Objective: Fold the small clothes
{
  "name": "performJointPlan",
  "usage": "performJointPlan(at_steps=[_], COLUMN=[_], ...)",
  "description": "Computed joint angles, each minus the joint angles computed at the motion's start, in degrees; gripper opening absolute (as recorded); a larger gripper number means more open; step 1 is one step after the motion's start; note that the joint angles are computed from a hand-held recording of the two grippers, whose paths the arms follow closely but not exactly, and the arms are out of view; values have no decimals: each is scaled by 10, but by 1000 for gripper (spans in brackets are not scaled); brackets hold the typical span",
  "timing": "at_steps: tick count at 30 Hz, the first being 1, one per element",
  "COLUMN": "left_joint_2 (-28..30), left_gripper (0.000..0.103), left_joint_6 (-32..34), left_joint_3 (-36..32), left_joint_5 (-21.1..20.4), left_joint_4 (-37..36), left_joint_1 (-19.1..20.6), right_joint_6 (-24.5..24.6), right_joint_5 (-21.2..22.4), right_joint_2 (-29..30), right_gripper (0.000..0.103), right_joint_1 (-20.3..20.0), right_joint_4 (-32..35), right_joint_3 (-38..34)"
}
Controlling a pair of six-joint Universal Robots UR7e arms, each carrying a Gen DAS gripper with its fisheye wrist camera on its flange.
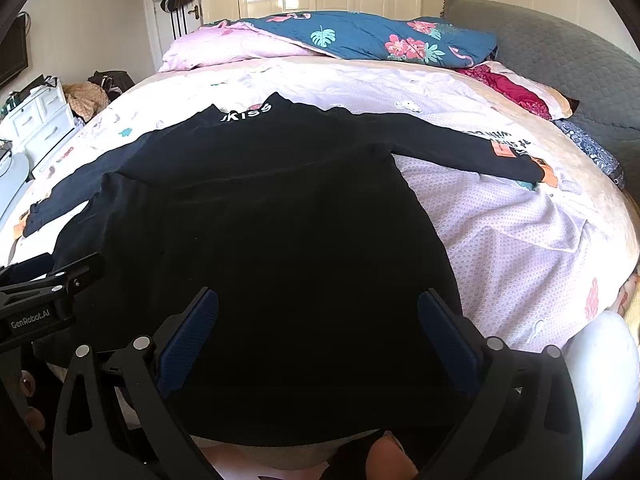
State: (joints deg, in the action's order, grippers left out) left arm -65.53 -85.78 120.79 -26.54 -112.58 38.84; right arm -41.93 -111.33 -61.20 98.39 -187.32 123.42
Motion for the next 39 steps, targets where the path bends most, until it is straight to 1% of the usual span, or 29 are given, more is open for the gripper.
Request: performJointPlan(at_steps=[24,39], left_joint_2=[-2,-5], left_gripper=[94,94], left_joint_6=[-2,-24], left_joint_3=[0,-1], left_joint_5=[-1,0], left_joint_4=[2,23], left_joint_1=[1,3], right_joint_6=[0,1], right_joint_5=[1,3], right_joint_2=[0,0], right_gripper=[99,99], right_joint_1=[2,2], right_joint_4=[0,4], right_joint_3=[4,3])
